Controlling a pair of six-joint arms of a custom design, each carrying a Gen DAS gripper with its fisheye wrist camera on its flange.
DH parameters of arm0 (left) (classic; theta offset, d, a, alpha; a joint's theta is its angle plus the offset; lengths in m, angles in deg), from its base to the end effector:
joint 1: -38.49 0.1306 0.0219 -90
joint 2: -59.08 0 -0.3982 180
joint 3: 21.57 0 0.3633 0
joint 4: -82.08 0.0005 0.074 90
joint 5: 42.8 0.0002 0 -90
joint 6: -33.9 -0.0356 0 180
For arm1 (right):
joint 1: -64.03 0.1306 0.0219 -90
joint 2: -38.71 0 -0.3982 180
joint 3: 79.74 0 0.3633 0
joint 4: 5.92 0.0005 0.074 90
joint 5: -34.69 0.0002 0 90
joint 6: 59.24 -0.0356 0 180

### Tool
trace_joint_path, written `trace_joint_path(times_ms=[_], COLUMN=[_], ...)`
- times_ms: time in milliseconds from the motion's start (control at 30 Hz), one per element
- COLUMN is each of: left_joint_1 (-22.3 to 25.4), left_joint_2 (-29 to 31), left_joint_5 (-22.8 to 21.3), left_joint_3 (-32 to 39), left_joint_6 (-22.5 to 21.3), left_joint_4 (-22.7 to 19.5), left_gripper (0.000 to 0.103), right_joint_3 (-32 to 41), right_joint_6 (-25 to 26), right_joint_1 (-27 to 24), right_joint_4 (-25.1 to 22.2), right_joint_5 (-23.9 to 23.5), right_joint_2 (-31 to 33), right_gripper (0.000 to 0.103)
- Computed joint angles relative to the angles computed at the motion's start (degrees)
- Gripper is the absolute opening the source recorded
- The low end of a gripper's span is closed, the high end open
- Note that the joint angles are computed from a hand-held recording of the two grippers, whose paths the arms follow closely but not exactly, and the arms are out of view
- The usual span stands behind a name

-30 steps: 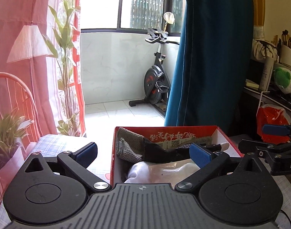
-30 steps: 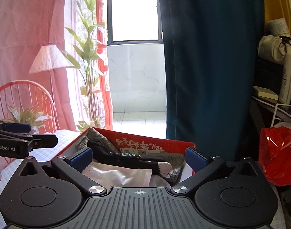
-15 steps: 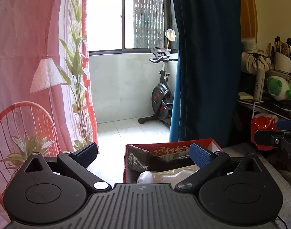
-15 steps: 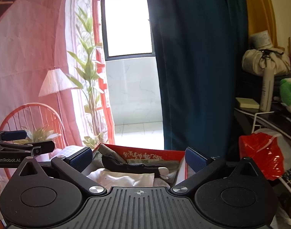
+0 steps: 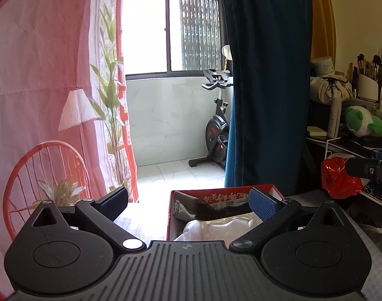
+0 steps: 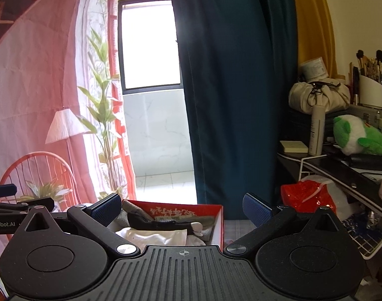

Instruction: Organize soft objects

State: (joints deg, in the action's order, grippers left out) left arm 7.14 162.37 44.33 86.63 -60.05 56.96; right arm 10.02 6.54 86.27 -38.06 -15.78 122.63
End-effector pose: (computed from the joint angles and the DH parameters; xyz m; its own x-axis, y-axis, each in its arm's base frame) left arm 0.4944 -0.2997 0.5112 -0.2613 0.2397 -0.9350 0.4987 0.8629 0.0819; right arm 0.4086 0.1421 0.5184 -0.2771 0.2285 -0.9333 0.3837 0.9168 0.1106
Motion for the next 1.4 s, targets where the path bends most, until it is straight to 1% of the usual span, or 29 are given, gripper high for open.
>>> trace_joint_path(times_ms=[133,400,1033,1400], left_joint_1=[-0.09,-0.06,0.38,0.5], left_joint_2=[-0.54,-0.96,-0.58,-0.64], left_joint_5=[-1.11,-1.28,-0.54,-0.39], left_joint_3=[-0.36,-0.87,-0.21,-0.22], left_joint_6=[-0.12,0.99,2.23,2.24], left_joint_4=[0.53,0.4,-0.86,-1.09], left_gripper=[0.103,0.103,0.103,0.103], right_joint_3=[0.31,0.13,-0.66,-0.67], right_joint_6=[0.35,-0.96,-1.95,-2.71], right_joint_1=[0.77,0.77,0.56,0.39], right_joint_4=[-0.78,-0.92,-0.52,-1.34], right_joint_5=[1.16,0.16,0.24,0.25], right_joint_2=[0.07,0.26,-0.17,-0.39], right_gripper=[0.103,0.103,0.103,0.103])
